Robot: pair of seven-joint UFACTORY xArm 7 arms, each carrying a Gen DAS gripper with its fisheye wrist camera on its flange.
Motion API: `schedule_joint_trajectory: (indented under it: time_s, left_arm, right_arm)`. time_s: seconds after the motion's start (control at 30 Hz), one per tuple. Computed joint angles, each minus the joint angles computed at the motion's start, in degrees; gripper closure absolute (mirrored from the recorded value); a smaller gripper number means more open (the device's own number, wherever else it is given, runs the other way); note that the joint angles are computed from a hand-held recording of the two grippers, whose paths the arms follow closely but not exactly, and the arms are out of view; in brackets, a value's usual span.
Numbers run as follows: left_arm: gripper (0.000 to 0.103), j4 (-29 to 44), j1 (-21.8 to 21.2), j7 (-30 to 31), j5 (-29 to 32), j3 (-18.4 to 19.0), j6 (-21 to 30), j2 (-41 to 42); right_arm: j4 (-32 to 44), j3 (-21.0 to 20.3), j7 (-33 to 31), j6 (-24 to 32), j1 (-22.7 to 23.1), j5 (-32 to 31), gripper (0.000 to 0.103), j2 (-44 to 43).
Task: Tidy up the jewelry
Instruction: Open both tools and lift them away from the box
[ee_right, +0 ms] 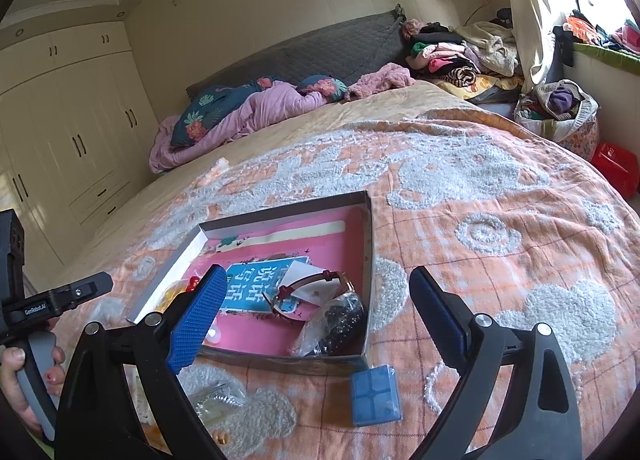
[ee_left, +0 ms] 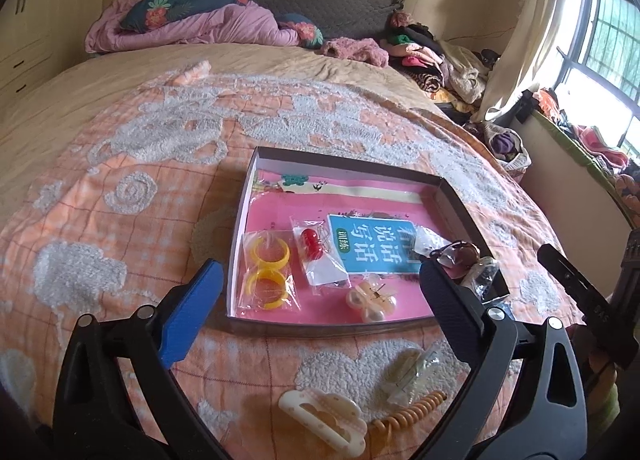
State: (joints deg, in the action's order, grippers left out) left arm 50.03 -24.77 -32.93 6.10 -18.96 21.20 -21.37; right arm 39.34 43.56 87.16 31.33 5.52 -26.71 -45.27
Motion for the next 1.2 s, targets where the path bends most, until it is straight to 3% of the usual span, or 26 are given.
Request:
schedule_joint_trajectory:
  time_s: [1.2]
  left_arm:
    - [0.010, -4.72, -4.32, 4.18, -5.45, -0.14, 3.16, -9.92]
  right_arm:
    - [3.22, 0.98, -5.50, 7.81, 4.57, 3.95, 0.011, -5.25]
